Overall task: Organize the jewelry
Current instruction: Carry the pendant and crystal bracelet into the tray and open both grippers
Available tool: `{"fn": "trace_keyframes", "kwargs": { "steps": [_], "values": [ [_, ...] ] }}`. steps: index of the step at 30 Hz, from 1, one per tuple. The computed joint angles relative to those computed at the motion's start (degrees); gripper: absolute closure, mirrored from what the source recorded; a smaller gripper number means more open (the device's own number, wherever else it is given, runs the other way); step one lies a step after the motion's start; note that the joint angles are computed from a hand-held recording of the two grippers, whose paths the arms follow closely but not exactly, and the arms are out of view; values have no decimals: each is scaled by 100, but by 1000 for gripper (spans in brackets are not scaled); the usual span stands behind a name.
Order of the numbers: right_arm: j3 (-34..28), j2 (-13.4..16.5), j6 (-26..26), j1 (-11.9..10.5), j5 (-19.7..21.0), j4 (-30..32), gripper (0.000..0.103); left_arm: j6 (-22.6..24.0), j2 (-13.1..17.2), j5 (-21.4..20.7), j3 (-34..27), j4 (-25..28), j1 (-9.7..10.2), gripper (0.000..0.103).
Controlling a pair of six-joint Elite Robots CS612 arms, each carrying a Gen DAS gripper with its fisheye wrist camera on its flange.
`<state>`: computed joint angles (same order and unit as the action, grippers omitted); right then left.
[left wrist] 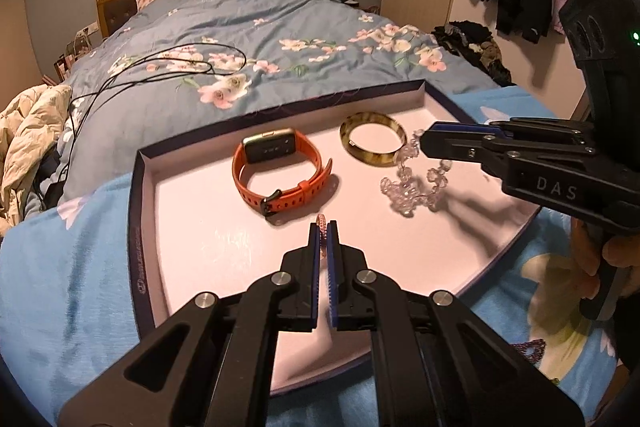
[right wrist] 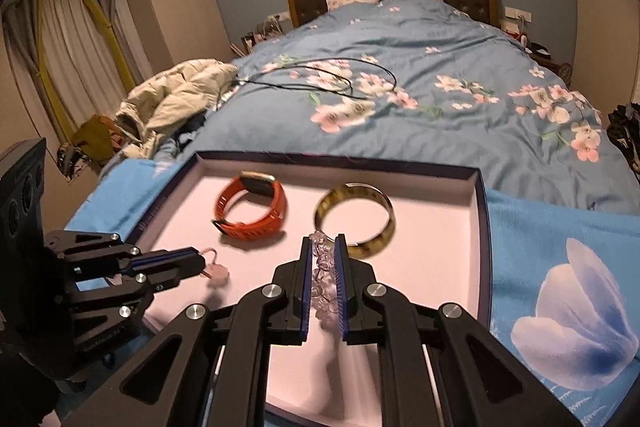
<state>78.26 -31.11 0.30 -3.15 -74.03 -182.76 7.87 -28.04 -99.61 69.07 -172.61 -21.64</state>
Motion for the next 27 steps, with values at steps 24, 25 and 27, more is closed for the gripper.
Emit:
{"fn": "trace_keyframes", "kwargs": {
  "steps": [24, 25, 27],
  "values": [
    [643, -356, -53, -78, -62, -382, 72, -190, -388, 253, 730, -1010, 33, 64],
    [767, -420, -155, -78, -12, -508, 68, -192, -439, 223, 829, -1124, 44, 62],
    [965, -515, -325, -73, 60, -696, 66, -184, -553, 176, 1059, -1343, 62, 61]
  ]
}}
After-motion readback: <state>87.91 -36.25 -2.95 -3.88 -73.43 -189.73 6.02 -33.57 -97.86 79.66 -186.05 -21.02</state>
